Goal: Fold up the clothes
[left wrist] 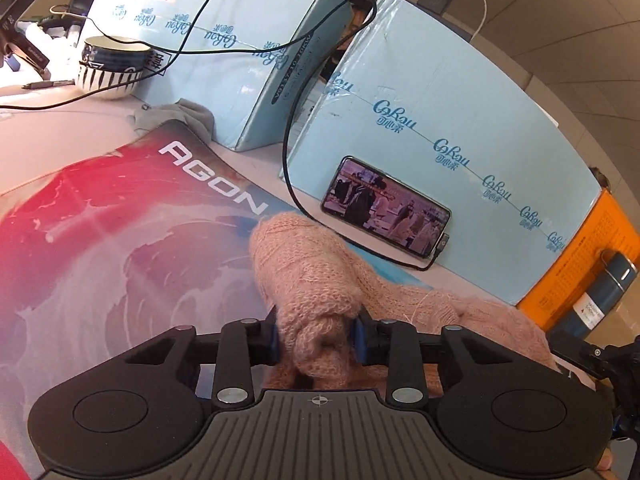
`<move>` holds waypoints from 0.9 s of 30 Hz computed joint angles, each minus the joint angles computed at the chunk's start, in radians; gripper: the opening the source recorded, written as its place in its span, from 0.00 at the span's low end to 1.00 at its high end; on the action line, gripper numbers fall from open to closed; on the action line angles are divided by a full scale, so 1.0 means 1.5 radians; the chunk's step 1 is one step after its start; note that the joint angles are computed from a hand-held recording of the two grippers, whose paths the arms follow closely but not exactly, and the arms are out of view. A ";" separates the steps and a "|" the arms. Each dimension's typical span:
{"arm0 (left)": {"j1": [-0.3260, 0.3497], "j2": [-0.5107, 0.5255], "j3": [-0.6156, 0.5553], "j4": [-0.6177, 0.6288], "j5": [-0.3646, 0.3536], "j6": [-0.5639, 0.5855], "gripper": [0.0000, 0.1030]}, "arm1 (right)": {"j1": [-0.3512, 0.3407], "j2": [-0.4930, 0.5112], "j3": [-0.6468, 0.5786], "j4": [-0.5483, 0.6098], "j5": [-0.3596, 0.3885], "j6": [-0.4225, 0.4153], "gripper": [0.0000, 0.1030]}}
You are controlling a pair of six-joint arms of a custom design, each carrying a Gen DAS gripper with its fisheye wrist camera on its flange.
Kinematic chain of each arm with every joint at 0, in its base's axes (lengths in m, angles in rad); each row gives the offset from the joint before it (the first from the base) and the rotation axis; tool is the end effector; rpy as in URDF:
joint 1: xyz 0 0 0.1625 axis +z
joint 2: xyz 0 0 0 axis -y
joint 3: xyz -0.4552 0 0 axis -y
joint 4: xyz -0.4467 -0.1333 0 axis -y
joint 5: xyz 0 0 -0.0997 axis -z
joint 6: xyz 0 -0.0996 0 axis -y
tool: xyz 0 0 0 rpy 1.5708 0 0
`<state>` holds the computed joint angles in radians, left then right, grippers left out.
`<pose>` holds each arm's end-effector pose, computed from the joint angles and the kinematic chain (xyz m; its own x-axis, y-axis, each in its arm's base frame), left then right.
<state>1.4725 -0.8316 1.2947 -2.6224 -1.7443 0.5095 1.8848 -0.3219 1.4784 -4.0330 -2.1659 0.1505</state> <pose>0.0327 -0.8510 0.2731 -0.8077 0.5714 -0.1454 0.5448 0.6290 -0.5546 0.2952 -0.6584 -0.0278 -0.9560 0.2932 0.0005 0.0631 0.2076 -0.9762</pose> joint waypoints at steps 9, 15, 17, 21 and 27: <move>-0.019 -0.007 0.031 -0.242 0.068 0.165 0.22 | -0.005 -0.005 0.013 0.003 0.048 0.016 0.76; -0.036 -0.035 0.106 -0.278 -0.033 0.270 0.23 | -0.013 -0.011 0.026 -0.001 0.086 0.051 0.76; -0.043 -0.049 0.139 -0.255 -0.075 0.312 0.23 | -0.016 -0.013 0.034 -0.024 0.113 0.054 0.76; -0.055 -0.065 0.183 -0.182 -0.103 0.405 0.24 | -0.026 -0.017 0.053 -0.075 0.175 0.069 0.76; -0.066 -0.068 0.184 -0.009 -0.057 0.527 0.35 | -0.033 -0.027 0.065 -0.060 0.192 0.081 0.76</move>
